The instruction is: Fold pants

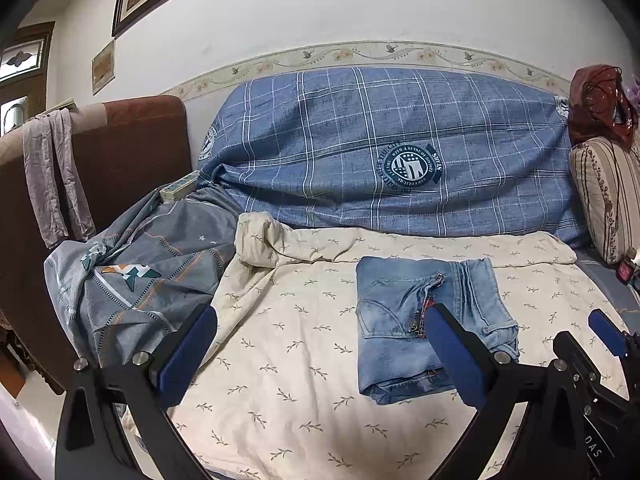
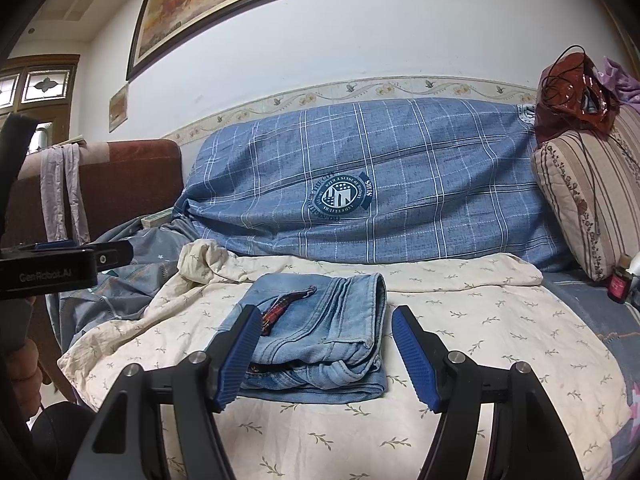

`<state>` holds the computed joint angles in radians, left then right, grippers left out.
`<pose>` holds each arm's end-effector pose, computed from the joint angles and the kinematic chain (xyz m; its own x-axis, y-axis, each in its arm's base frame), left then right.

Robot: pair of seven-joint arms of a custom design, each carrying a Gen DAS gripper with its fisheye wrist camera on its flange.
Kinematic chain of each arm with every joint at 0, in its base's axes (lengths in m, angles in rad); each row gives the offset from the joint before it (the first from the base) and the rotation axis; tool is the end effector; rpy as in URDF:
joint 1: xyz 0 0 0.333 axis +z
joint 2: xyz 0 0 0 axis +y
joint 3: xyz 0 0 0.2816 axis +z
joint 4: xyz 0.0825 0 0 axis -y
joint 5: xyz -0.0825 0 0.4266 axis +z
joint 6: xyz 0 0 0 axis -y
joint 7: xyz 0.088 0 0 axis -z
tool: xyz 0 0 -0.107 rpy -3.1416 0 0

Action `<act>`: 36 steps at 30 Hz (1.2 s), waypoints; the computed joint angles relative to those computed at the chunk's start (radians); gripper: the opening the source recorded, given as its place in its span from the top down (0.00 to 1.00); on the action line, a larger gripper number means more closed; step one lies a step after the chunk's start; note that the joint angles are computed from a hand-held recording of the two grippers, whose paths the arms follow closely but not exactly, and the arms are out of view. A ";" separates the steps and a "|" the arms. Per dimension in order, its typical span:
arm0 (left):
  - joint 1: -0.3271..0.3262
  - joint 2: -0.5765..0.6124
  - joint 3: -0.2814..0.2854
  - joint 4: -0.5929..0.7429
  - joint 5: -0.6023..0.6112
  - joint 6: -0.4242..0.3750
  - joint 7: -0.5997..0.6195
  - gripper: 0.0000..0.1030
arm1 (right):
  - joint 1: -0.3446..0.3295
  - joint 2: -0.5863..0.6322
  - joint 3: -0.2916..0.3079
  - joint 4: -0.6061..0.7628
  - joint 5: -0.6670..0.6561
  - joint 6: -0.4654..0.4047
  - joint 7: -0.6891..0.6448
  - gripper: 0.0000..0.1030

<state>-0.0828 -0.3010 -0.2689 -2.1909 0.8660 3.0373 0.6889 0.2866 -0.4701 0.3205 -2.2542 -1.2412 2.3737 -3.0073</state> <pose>0.4965 -0.2576 0.5707 -0.2554 -0.9624 -0.0920 -0.3451 0.1796 -0.9212 0.4236 0.3018 0.5674 -0.2778 -0.9558 -0.0960 -0.2520 0.1690 -0.9529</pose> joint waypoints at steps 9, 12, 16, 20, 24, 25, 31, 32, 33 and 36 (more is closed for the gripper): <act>-0.006 -0.006 0.006 -0.009 -0.012 0.000 0.015 0.00 | 0.002 0.006 -0.001 0.005 -0.002 -0.002 -0.009 0.31; -0.033 -0.004 0.026 -0.012 -0.056 -0.014 0.058 0.00 | 0.003 0.007 -0.003 0.005 -0.001 0.001 -0.013 0.31; -0.038 -0.001 0.030 -0.015 -0.080 -0.011 0.081 0.00 | 0.004 0.008 -0.004 0.005 0.001 0.001 -0.019 0.31; -0.044 -0.002 0.034 -0.019 -0.103 -0.010 0.100 0.00 | 0.005 0.013 -0.004 0.009 0.005 -0.002 -0.023 0.31; -0.054 -0.002 0.040 -0.021 -0.129 -0.012 0.126 0.00 | 0.007 0.014 -0.003 0.010 0.006 -0.005 -0.023 0.31; -0.053 -0.001 0.040 -0.021 -0.131 -0.009 0.129 0.00 | 0.007 0.014 -0.004 0.010 0.006 -0.005 -0.024 0.31; -0.054 -0.002 0.038 -0.023 -0.142 -0.009 0.138 0.00 | 0.008 0.014 -0.006 0.009 0.008 -0.003 -0.023 0.31; -0.057 -0.002 0.040 -0.024 -0.146 -0.008 0.144 0.00 | 0.008 0.015 -0.007 0.008 0.009 -0.001 -0.026 0.31; -0.058 -0.002 0.041 -0.024 -0.149 -0.008 0.147 0.00 | 0.008 0.015 -0.008 0.008 0.010 -0.001 -0.028 0.31; -0.059 -0.004 0.042 -0.026 -0.154 -0.003 0.154 0.00 | 0.008 0.015 -0.008 0.007 0.010 0.000 -0.030 0.31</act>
